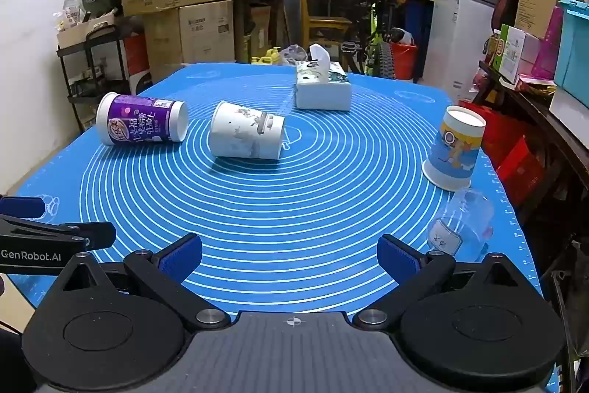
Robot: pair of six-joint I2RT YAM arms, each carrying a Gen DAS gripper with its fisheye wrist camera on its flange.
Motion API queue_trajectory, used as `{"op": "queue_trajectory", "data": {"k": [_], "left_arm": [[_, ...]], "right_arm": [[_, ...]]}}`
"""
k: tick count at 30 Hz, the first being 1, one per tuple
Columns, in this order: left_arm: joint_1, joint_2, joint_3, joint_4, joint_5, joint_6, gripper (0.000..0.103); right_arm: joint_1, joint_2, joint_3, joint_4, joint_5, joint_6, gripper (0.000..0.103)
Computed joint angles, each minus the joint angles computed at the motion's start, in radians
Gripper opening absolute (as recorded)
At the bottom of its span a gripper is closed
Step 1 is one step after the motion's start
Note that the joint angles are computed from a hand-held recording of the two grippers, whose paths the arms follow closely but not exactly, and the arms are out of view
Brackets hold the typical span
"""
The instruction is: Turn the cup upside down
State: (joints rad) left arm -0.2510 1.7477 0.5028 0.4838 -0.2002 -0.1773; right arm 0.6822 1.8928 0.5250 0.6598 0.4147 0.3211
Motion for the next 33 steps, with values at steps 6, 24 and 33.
{"op": "queue_trajectory", "data": {"k": [6, 24, 33], "left_arm": [[0.002, 0.0, -0.003, 0.004, 0.004, 0.005, 0.099], [0.0, -0.001, 0.001, -0.006, -0.006, 0.005, 0.099], [0.0, -0.003, 0.001, -0.009, -0.006, 0.007, 0.099]], "right_arm": [[0.003, -0.001, -0.004, 0.004, 0.001, 0.003, 0.101], [-0.023, -0.013, -0.017, 0.004, -0.019, -0.002, 0.101], [-0.025, -0.012, -0.012, -0.007, -0.02, 0.001, 0.101]]}}
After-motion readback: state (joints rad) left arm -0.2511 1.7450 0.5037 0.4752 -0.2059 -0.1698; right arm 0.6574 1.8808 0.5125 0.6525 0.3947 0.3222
